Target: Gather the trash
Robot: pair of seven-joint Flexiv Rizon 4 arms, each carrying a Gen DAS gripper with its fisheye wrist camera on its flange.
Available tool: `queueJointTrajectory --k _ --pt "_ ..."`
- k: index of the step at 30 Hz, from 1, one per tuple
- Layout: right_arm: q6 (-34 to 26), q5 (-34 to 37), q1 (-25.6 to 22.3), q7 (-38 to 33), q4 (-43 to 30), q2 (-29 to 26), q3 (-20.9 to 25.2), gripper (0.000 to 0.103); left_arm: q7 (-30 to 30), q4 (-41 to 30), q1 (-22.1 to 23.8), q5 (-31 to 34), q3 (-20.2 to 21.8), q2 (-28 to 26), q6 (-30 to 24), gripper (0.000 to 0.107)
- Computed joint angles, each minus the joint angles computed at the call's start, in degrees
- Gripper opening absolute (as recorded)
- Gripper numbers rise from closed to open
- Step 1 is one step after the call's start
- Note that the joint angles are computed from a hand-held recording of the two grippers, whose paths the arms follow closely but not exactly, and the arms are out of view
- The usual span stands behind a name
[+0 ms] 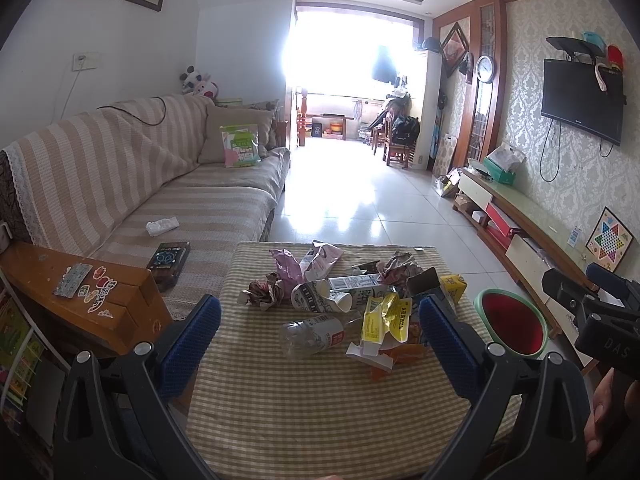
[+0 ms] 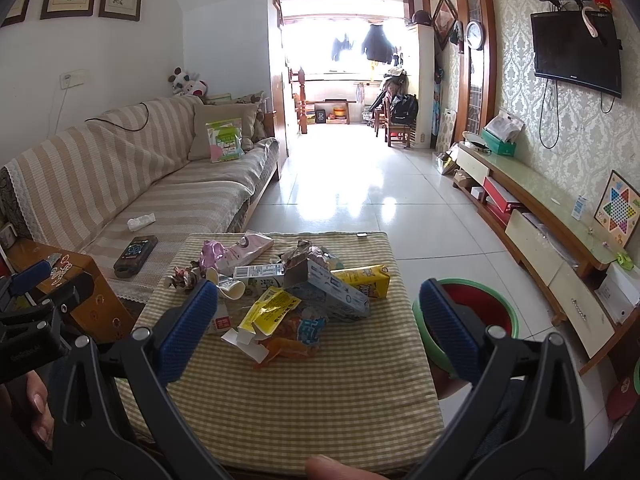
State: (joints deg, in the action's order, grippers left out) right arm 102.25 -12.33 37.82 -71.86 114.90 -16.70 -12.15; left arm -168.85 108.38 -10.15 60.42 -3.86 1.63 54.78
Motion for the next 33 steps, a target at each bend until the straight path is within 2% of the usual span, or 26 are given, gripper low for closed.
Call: queueJointTrajectory --k 15,33 --pt "-0.5 -0.7 -1.9 0.3 -0.7 -0.3 1.4 0.100 0.2 -0.1 0.0 -0.3 -0.1 0.1 0.0 0.095" --pt "-0.2 -0.8 -1.1 0.4 -0.6 -0.7 0.8 0.100 0.6 -0.1 0.1 -0.6 -0.3 0.4 -0.2 0.095"
